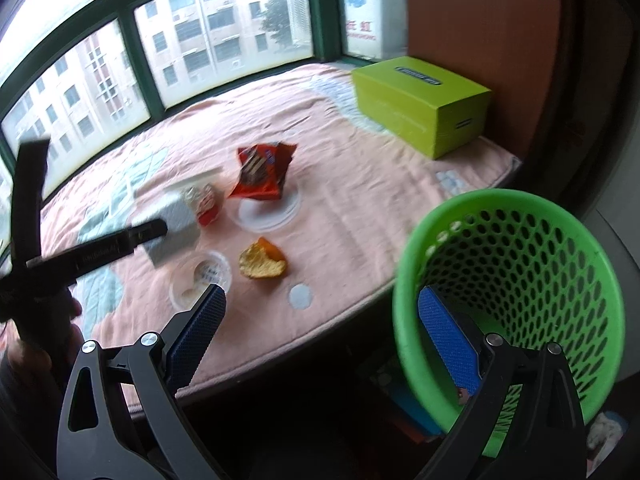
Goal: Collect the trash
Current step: 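Grasp the white foam block with the left tool while the right tool grasps the yogurt cup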
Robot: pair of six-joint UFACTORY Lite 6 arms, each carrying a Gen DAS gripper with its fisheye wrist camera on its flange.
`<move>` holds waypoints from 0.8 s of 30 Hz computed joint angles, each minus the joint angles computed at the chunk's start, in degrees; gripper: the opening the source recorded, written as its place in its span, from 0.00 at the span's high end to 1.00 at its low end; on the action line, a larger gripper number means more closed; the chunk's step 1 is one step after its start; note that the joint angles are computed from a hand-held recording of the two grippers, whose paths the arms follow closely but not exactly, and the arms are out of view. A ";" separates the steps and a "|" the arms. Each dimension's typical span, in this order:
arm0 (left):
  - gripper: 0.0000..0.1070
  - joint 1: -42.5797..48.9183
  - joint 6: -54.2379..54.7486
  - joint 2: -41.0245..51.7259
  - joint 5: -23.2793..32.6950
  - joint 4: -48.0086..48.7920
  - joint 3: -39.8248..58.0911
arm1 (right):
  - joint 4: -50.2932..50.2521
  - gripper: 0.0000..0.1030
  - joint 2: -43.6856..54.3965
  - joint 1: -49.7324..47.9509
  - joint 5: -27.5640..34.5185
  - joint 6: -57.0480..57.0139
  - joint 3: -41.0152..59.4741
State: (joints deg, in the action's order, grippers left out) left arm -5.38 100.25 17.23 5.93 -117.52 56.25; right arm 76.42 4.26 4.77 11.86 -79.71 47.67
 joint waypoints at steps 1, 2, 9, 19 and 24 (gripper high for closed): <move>0.63 0.15 0.05 -0.79 0.06 -0.05 -0.42 | 0.66 0.07 0.44 0.83 -0.12 -0.83 0.05; 0.63 0.43 -0.10 -1.77 0.34 0.06 -1.02 | 0.92 0.07 0.88 1.72 -0.27 -1.27 0.11; 0.63 4.03 -4.10 -10.55 1.70 3.70 -5.95 | 7.24 0.07 6.86 8.40 0.18 -8.13 2.92; 0.63 9.71 -12.16 -17.80 3.97 11.98 -10.59 | 6.08 0.07 20.85 13.97 -0.64 -5.57 13.97; 0.63 10.88 -12.17 -18.73 4.78 12.09 -11.87 | 1.91 0.11 25.59 15.15 -1.99 -0.68 18.74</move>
